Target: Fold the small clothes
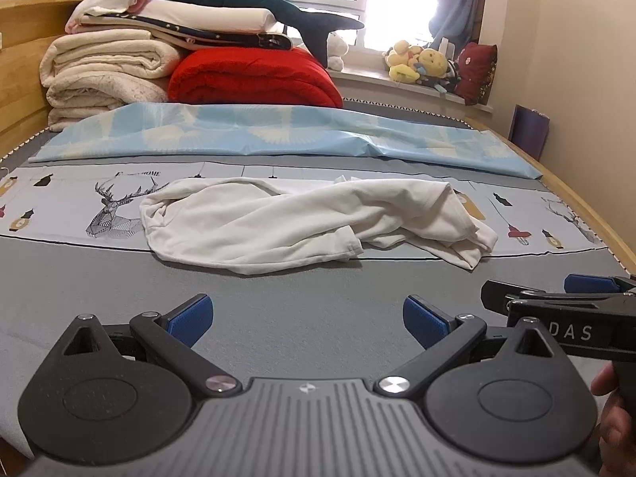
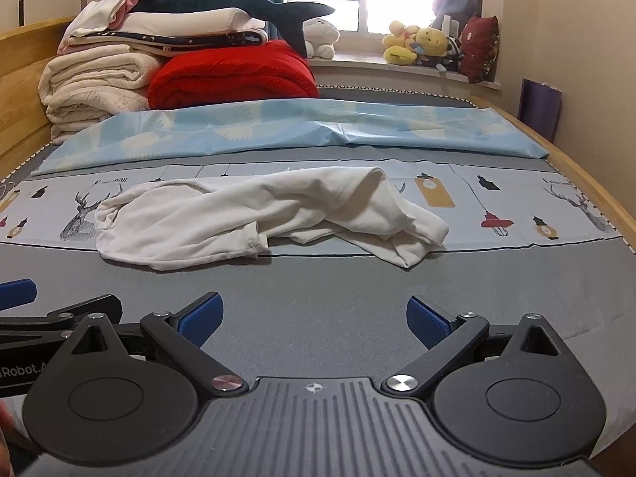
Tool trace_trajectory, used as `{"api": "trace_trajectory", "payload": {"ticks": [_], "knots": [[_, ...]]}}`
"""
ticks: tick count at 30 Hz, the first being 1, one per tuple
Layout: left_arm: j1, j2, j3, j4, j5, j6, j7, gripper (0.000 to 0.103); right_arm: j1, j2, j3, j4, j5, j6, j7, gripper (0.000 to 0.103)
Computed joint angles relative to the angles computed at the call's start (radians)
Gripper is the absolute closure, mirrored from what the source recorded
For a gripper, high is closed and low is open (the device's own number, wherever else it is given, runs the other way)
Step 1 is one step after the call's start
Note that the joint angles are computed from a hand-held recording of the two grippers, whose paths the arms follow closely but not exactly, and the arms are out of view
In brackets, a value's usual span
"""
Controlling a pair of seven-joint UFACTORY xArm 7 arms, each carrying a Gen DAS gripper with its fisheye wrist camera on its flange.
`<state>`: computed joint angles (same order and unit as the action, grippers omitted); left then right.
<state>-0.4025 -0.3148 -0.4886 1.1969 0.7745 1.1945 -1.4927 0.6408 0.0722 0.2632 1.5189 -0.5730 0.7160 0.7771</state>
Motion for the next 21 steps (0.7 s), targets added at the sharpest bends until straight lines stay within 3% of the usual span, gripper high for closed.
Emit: {"api": "trace_trajectory", "payload": {"ticks": [21], "knots": [[-0.004, 0.001, 0.002, -0.003, -0.009, 0.000, -0.004, 0.001, 0.008, 0.006, 0.000, 0.007, -0.005, 0.010, -0.001, 0.006]]}}
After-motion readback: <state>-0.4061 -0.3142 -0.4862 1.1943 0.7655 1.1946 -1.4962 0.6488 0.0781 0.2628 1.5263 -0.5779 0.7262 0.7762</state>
